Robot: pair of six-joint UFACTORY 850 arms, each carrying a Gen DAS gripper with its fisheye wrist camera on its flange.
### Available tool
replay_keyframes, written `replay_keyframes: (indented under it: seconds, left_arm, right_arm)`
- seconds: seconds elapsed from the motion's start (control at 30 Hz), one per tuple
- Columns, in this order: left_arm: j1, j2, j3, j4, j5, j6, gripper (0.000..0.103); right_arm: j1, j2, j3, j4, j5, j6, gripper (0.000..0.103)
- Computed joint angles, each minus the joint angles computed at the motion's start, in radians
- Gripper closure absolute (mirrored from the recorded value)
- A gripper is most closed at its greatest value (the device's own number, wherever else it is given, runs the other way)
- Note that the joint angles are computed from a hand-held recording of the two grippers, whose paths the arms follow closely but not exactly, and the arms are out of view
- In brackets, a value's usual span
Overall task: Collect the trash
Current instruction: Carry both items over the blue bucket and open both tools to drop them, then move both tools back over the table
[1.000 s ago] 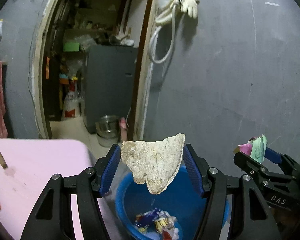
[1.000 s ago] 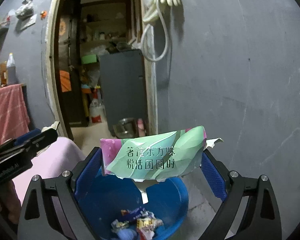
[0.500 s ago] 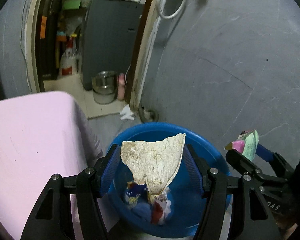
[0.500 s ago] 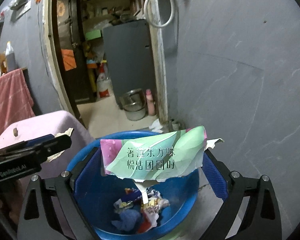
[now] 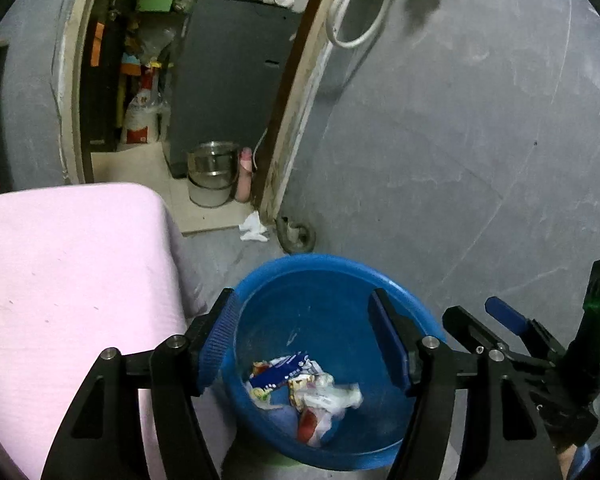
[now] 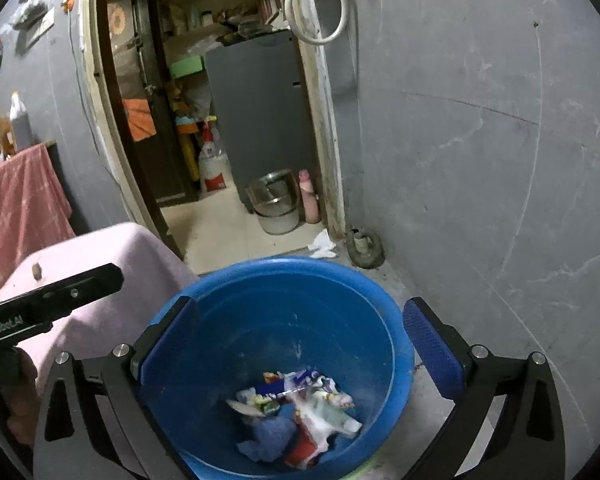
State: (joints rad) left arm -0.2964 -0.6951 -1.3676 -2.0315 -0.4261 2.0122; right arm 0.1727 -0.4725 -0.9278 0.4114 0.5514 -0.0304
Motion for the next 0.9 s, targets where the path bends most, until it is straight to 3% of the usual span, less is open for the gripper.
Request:
replay_keyframes:
  seconds: [0.13,0.33,0.57,0.7,0.9]
  left_arm:
    - [0.02,0.054,0.054,-0.124,-0.039,0.116,0.033]
    - [0.066,0.148,0.157,-0.313,-0.108,0.297,0.011]
    - [0.146,0.257,0.283,-0.43,-0.18,0.453,0.009]
    - [0.211,0.306,0.347,-0.452,-0.203,0.511,0.009]
    - [0.322,0.351,0.428,-0.478,-0.228,0.596,0.009]
  right_arm:
    - [0.021,0.03,0.025,0.023,0.07,0.001,0.0]
    - [0.076,0.088,0.073,0.02,0.224,0.017,0.0]
    - [0.164,0.113,0.083,0.005,0.369,0.007,0.0]
    - [0.221,0.1,0.057,0.018,0.393,-0.021,0.0]
    - [0.281,0.055,-0.006,0.009,0.35,-0.017,0.0]
